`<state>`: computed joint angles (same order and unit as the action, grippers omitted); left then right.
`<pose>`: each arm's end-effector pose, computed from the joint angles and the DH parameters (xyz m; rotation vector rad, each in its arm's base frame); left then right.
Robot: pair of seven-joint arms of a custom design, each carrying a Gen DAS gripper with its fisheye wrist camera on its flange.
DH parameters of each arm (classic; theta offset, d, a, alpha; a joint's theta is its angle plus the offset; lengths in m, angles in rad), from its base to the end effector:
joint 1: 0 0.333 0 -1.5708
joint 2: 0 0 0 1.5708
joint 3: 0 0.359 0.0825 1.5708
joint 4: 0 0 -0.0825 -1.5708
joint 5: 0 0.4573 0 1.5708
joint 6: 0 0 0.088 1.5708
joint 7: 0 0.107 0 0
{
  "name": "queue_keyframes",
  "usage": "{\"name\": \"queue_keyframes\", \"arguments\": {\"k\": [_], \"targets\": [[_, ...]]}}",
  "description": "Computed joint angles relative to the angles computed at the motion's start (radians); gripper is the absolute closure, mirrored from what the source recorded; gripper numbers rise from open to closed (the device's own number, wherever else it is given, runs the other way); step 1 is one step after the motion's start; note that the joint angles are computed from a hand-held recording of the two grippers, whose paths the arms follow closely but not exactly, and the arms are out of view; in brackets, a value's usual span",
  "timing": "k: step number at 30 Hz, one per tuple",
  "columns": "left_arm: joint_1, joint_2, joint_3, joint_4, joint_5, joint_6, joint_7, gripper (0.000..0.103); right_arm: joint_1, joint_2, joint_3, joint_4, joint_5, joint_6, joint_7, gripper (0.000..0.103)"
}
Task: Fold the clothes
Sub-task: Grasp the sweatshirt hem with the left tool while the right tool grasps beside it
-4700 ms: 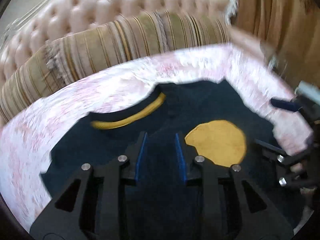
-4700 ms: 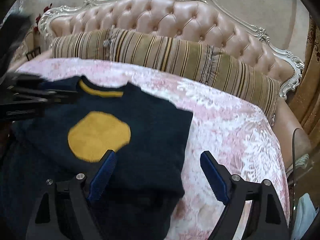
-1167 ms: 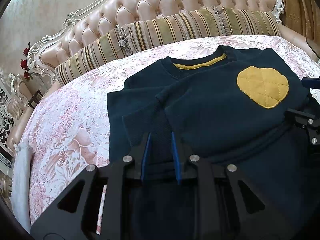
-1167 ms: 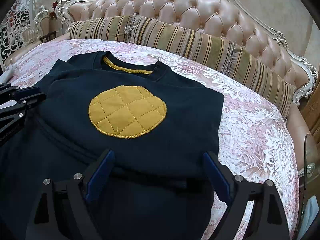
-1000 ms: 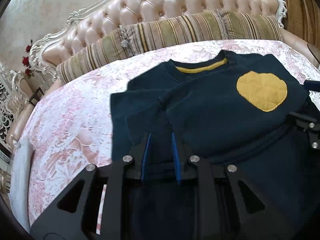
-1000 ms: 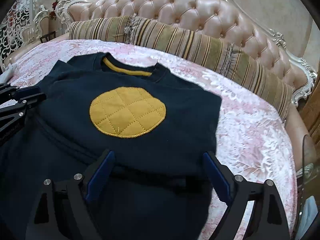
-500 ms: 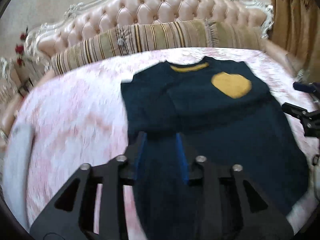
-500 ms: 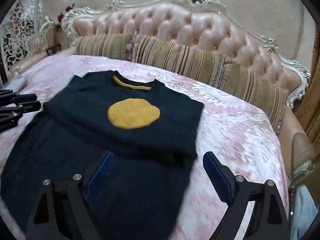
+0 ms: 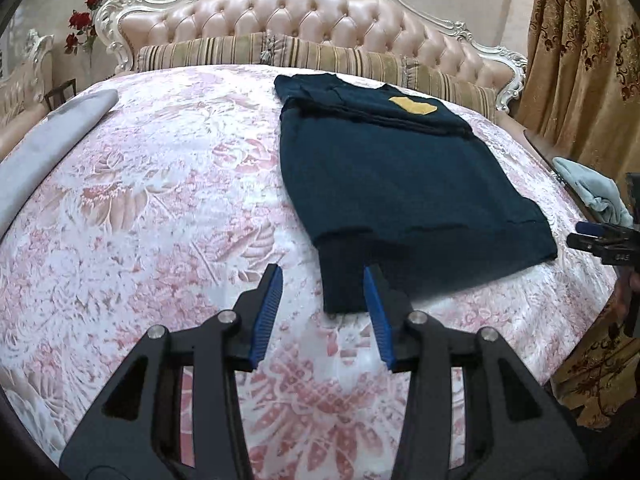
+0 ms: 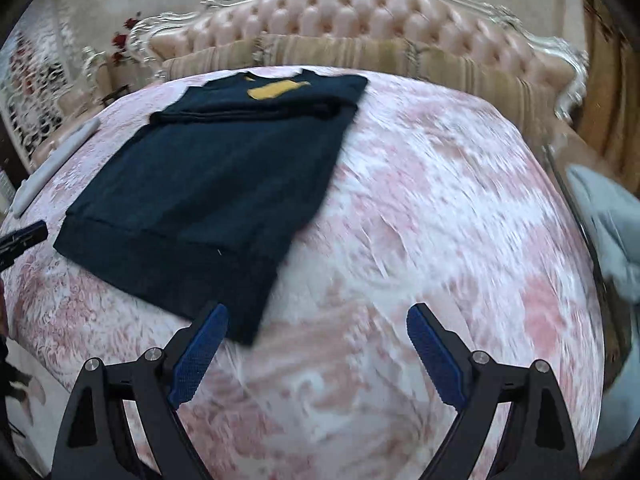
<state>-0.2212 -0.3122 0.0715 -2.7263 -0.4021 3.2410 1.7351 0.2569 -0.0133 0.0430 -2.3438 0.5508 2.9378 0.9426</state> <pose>0.4671 -0.0317 0.3992 -1.8817 1.6866 -0.8976 0.5764 0.1429 0.3934 -2.1407 1.3858 -0.4228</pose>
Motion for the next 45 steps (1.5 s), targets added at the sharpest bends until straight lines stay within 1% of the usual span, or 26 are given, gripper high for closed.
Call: {"name": "queue_keyframes", "arguments": {"k": [2, 3, 5, 6, 7, 8, 9, 10, 11, 12, 15, 16, 18, 20, 21, 22, 23, 24, 26, 28, 31, 36, 37, 41, 43, 45], "targets": [[-0.122, 0.005, 0.119, 0.009, -0.026, -0.001, 0.030, 0.057, 0.002, -0.004, 0.002, -0.008, -0.009, 0.018, 0.016, 0.011], [-0.162, 0.016, 0.161, 0.020, -0.031, -0.011, 0.031, 0.057, 0.004, -0.003, 0.003, -0.008, -0.013, 0.026, 0.026, 0.011], [-0.164, 0.045, 0.173, 0.042, -0.012, -0.035, -0.008, 0.058, 0.013, 0.009, 0.005, 0.009, 0.051, 0.015, -0.013, 0.010], [-0.197, 0.047, 0.197, 0.044, -0.059, -0.026, 0.026, 0.059, 0.013, 0.016, 0.008, 0.017, 0.068, 0.005, -0.025, 0.010], [-0.264, 0.040, 0.256, 0.047, -0.108, -0.025, 0.077, 0.059, 0.011, 0.025, 0.012, 0.024, 0.056, 0.001, -0.017, 0.010], [-0.298, 0.034, 0.283, 0.049, -0.139, -0.030, 0.109, 0.059, 0.009, 0.036, 0.016, 0.030, 0.033, 0.000, 0.000, 0.011], [-0.296, 0.037, 0.281, 0.051, -0.132, -0.033, 0.113, 0.060, 0.006, 0.047, 0.021, 0.037, 0.009, -0.002, 0.016, 0.011], [-0.259, 0.040, 0.243, 0.053, -0.129, -0.046, 0.116, 0.065, 0.001, 0.057, 0.027, 0.045, 0.004, -0.006, 0.022, 0.011], [-0.188, 0.043, 0.172, 0.054, -0.114, -0.065, 0.105, 0.075, -0.004, 0.066, 0.035, 0.052, 0.007, -0.011, 0.022, 0.011], [-0.140, 0.044, 0.126, 0.056, -0.098, -0.081, 0.096, 0.092, -0.008, 0.077, 0.041, 0.061, -0.002, -0.014, 0.033, 0.011], [-0.063, 0.052, 0.048, 0.064, -0.073, -0.099, 0.085, 0.092, -0.015, 0.097, 0.061, 0.071, -0.059, 0.002, 0.070, 0.011], [-0.078, 0.054, 0.061, 0.073, -0.121, -0.110, 0.121, 0.092, -0.022, 0.102, 0.075, 0.076, -0.043, -0.001, 0.054, 0.011], [-0.158, 0.056, 0.140, 0.089, -0.220, -0.123, 0.202, 0.092, -0.031, 0.109, 0.094, 0.083, -0.022, -0.002, 0.035, 0.010], [-0.139, 0.057, 0.117, 0.089, -0.234, -0.123, 0.223, 0.092, -0.039, 0.114, 0.110, 0.088, 0.005, -0.002, 0.014, 0.012], [-0.095, 0.059, 0.072, 0.088, -0.215, -0.124, 0.207, 0.093, -0.046, 0.111, 0.121, 0.090, 0.037, -0.004, -0.016, 0.027], [-0.042, 0.061, 0.019, 0.087, -0.191, -0.126, 0.185, 0.094, -0.051, 0.108, 0.130, 0.091, 0.071, -0.009, -0.051, 0.053], [0.014, 0.061, -0.037, 0.087, -0.153, -0.131, 0.153, 0.094, -0.053, 0.104, 0.136, 0.093, 0.105, -0.014, -0.085, 0.059], [0.035, 0.059, -0.058, 0.088, -0.148, -0.135, 0.149, 0.094, -0.042, 0.101, 0.125, 0.090, 0.075, -0.009, -0.062, 0.060], [0.003, 0.044, -0.027, 0.081, -0.188, -0.135, 0.184, 0.094, -0.035, 0.097, 0.117, 0.087, 0.063, -0.008, -0.051, 0.066], [-0.080, 0.034, 0.051, 0.082, -0.280, -0.132, 0.263, 0.094, -0.054, 0.091, 0.125, 0.099, 0.189, -0.049, -0.133, 0.072], [-0.137, 0.021, 0.101, 0.088, -0.383, -0.136, 0.354, 0.094, -0.053, 0.084, 0.107, 0.112, 0.295, -0.104, -0.201, 0.075], [-0.111, 0.025, 0.069, 0.098, -0.462, -0.151, 0.419, 0.094, -0.022, 0.086, 0.080, 0.109, 0.222, -0.102, -0.124, 0.075], [-0.091, 0.026, 0.046, 0.096, -0.459, -0.149, 0.415, 0.094, -0.018, 0.086, 0.078, 0.105, 0.201, -0.097, -0.103, 0.069], [-0.040, 0.034, -0.006, 0.095, -0.449, -0.149, 0.385, 0.093, -0.007, 0.082, 0.075, 0.085, 0.109, -0.066, -0.034, 0.064], [-0.030, 0.036, -0.015, 0.095, -0.448, -0.153, 0.374, 0.082, -0.009, 0.082, 0.076, 0.084, 0.098, -0.064, -0.018, 0.064], [-0.026, 0.037, -0.019, 0.094, -0.450, -0.165, 0.370, 0.078, -0.011, 0.081, 0.077, 0.082, 0.094, -0.067, -0.008, 0.064]]}}
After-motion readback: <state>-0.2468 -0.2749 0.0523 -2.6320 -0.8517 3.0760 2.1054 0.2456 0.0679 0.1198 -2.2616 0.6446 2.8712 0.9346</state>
